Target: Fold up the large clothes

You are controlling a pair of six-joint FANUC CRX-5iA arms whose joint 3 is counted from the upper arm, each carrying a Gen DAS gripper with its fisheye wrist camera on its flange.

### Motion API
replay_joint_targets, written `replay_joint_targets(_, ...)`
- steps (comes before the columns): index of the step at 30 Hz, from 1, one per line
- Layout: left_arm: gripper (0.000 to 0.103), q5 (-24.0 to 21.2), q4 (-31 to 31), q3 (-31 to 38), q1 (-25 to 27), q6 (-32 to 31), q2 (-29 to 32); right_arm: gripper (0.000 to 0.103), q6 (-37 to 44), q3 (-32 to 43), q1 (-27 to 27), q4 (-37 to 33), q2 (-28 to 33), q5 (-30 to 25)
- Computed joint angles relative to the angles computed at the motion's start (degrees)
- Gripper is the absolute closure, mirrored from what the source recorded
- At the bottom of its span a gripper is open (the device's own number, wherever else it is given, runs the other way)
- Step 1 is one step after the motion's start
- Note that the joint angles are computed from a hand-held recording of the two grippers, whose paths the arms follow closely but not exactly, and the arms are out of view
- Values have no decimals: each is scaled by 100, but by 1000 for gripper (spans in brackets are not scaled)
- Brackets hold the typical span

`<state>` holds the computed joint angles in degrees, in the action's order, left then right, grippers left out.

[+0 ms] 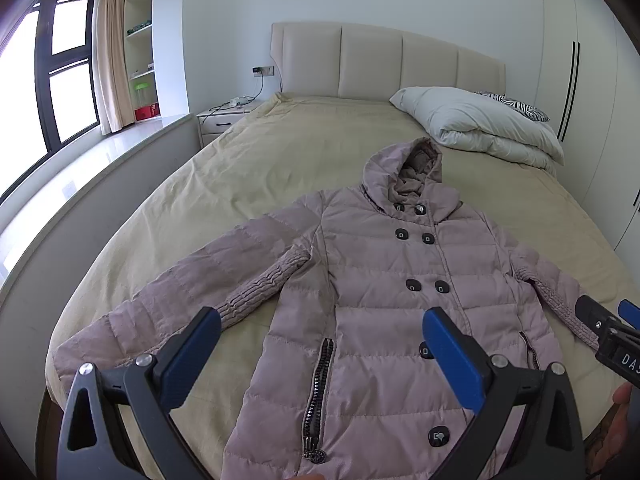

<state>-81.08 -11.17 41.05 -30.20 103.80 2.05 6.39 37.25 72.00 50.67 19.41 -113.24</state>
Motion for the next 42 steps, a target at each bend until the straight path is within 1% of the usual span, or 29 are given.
replay_joint_targets(3,0,23,-77,-98,-55,68,-41,0,-4,34,5,-20,15,-27)
replay_joint_targets(6,0,200,-95,-416,-96,180,-152,0,-63,-7,2,-69,-16,-17)
replay_joint_targets(10,0,263,-187,-571,-188,281,-228,0,-69,-3,-24,-137,-20,-10)
replay_joint_targets(11,0,150,-21,-379,-13,107,-139,0,-79,-27,-30,-156,-33,2)
replay_joint_targets(27,0,53,28,-282,-21,24,-61,0,-446,-398,-55,-417,-269,86)
replay_joint_targets(42,0,122,-18,-400,-38,52,-117,0,-615,-539,-79,-600,-377,149)
